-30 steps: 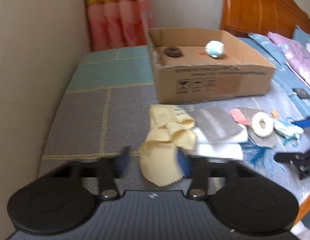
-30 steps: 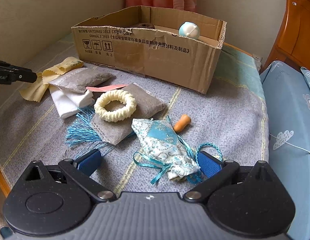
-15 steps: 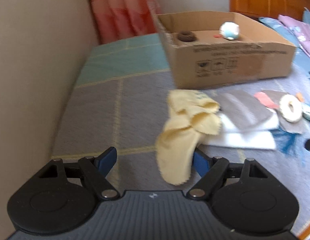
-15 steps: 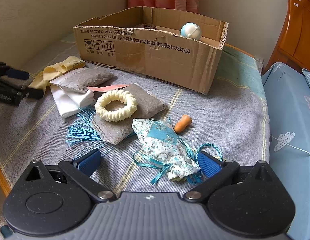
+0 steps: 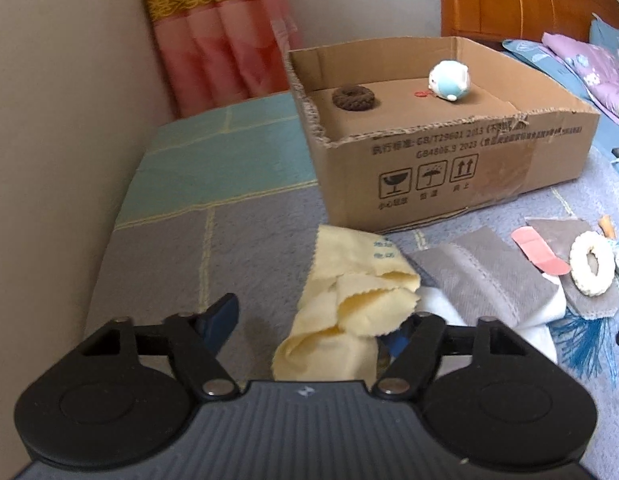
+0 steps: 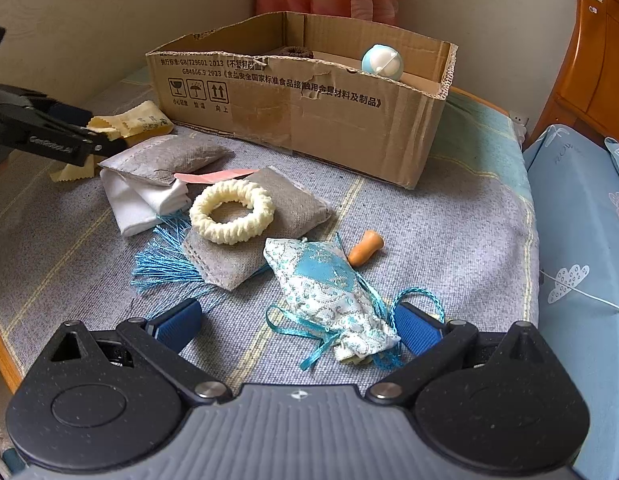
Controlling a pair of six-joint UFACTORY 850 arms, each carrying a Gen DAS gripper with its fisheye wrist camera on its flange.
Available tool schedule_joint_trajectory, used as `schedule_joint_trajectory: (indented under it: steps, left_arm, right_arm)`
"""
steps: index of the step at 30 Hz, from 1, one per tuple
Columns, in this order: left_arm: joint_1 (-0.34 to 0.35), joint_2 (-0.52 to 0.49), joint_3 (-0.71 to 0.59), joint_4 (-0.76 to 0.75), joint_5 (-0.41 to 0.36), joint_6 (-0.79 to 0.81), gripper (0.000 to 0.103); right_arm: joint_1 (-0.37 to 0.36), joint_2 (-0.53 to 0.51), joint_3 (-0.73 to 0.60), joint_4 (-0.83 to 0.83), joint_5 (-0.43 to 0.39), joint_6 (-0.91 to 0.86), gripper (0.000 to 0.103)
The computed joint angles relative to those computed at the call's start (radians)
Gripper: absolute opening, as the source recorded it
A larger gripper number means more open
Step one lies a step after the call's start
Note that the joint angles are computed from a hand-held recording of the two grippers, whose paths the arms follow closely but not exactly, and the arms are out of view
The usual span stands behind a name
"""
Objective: Organize soft objects
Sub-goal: 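Lift the yellow cloth up off the pile with the left tool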
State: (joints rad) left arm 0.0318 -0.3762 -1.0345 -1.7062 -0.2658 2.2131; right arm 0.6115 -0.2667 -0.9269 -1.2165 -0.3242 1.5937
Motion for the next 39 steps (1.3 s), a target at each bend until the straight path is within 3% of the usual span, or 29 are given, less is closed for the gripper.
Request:
schedule_joint_trajectory:
  steps: [5,9,12,15,20,22,26,31,33,36,38,39]
  left_arm:
    - [-0.001,-0.010,-0.010,0.077,-0.055,-0.084,0.052]
    - [0.004,-0.030,-0.040,0.177,-0.079,-0.257,0.052]
    - [-0.004,-0.024,-0.041,0.213,-0.054,-0.313,0.052]
    - [-0.004,0.014,-0.015,0.229,-0.042,-0.316,0.054]
    - [0.021,0.060,0.006,0.140,-0.094,-0.226,0.078]
    - [0.023,0.054,-0.004,0.132,-0.115,-0.229,0.078]
    - [-0.002,0.000,-0.052,0.179,-0.083,-0.307,0.078]
    - [-0.026,-0.064,-0.102,0.374,-0.002,-0.532,0.074]
    - [-0.013,-0.064,-0.099,0.371,-0.020,-0.540,0.073]
    - [-0.002,-0.049,-0.081,0.368,-0.016,-0.549,0.061]
    - [0.000,-0.030,-0.061,0.351,-0.022,-0.525,0.037]
    - [0.000,-0.022,-0.051,0.348,-0.028,-0.517,0.033]
  right_arm:
    - [0.000,0.000,0.000,-0.014,0.000,0.013,0.103]
    - [0.002,-0.001,0.003,-0.041,-0.001,0.042,0.103]
    - [0.003,-0.001,0.004,-0.057,-0.002,0.058,0.103]
    - [0.003,-0.002,0.004,-0.061,-0.002,0.061,0.103]
    - [0.001,0.001,0.007,-0.076,0.004,0.070,0.103]
    - [0.000,0.002,0.009,-0.081,0.004,0.075,0.103]
    - [0.003,0.002,0.011,-0.093,-0.002,0.094,0.103]
    - [0.004,0.003,0.011,-0.085,-0.004,0.088,0.103]
    - [0.004,0.004,0.011,-0.084,-0.002,0.085,0.103]
    - [0.003,0.005,0.013,-0.089,0.000,0.087,0.103]
    - [0.001,0.006,0.013,-0.079,0.004,0.071,0.103]
    - [0.000,0.003,0.009,-0.068,0.006,0.057,0.103]
